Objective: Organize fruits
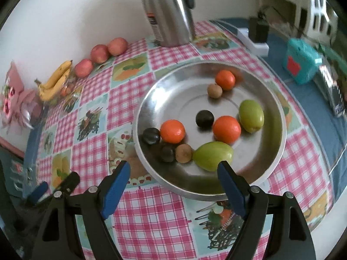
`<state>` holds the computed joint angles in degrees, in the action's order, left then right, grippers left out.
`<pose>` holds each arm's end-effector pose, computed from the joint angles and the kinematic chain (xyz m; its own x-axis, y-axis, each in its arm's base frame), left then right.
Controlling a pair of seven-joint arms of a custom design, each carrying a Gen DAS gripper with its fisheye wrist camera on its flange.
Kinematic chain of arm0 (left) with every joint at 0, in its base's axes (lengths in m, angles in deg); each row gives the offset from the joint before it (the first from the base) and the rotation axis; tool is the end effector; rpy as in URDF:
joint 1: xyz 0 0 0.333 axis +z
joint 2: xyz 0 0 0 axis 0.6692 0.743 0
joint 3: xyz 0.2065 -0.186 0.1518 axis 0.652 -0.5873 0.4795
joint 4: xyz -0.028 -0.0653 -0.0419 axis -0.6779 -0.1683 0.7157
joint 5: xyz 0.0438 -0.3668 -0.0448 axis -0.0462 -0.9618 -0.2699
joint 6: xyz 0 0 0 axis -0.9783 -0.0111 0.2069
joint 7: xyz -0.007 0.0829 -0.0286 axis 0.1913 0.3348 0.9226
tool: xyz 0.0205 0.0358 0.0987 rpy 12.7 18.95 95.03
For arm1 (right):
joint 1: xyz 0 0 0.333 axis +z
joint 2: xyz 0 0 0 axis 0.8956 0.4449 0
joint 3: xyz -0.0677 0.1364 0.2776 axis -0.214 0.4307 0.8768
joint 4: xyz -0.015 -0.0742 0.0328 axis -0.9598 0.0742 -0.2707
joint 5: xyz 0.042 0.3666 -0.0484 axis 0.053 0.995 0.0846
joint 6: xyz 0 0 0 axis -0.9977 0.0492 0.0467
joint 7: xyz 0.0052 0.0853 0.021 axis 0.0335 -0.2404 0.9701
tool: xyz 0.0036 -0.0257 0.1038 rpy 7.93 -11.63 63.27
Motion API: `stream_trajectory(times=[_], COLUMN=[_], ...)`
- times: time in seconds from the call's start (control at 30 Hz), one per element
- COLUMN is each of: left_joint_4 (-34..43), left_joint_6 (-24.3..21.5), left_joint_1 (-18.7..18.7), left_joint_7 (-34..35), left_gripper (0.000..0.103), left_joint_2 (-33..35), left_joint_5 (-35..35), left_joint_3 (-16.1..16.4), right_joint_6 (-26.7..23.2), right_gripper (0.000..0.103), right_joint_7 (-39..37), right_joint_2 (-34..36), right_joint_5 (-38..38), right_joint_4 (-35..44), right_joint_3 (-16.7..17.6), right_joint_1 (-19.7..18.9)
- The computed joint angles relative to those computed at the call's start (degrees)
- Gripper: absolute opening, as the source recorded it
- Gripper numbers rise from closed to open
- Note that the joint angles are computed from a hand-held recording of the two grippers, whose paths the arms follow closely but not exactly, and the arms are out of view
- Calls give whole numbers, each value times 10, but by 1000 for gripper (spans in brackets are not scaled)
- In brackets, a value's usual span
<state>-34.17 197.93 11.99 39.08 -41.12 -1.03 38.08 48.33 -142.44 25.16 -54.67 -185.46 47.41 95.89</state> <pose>0.4676 -0.4690 0.4321 -0.2948 -0.9555 -0.0100 -0.8144 0.2567 -0.5205 0.3754 0.3609 0.4463 -0.5704 -0.8057 -0.1598 -0.6620 0.5660 -0.4912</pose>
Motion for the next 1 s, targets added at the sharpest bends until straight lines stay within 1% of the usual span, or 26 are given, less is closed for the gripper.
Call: stream_trajectory(times=[0.07, 0.23, 0.33, 0.4, 0.53, 0.73, 0.9, 1.0], left_joint_4=[-7, -18, -13, -12, -28, -41, -30, -29], left_joint_6=[-3, -8, -43, -56, -56, -57, -83, -89], left_joint_1=[-5, -4, -13, -14, -9, -11, -9, -7], left_joint_7=[-19, -32, -36, -30, -22, -47, -35, -33], left_gripper=[103, 103, 103, 103, 103, 103, 103, 103], left_joint_2=[-8, -22, -25, -27, -39, -54, -46, -46], left_joint_5=[14, 29, 45, 45, 34, 57, 46, 40], left_joint_3=[7, 6, 6, 2, -5, -3, -7, -7], right_joint_6=[1, -29, -34, -42, -40, -43, -43, -46], right_gripper=[83, 83, 83, 83, 83, 83, 83, 83], right_joint_7=[-10, -27, -22, -16, -1, 8, 8, 8], right_joint_2=[5, 16, 13, 13, 4, 1, 2, 2], right_joint_5=[-1, 2, 0, 0, -9, -21, -30, -33], right_joint_4=[5, 21, 18, 19, 11, 12, 13, 13], right_joint_3=[2, 7, 8, 10, 11, 13, 13, 13], right_joint_1=[2, 13, 17, 20, 23, 24, 24, 24])
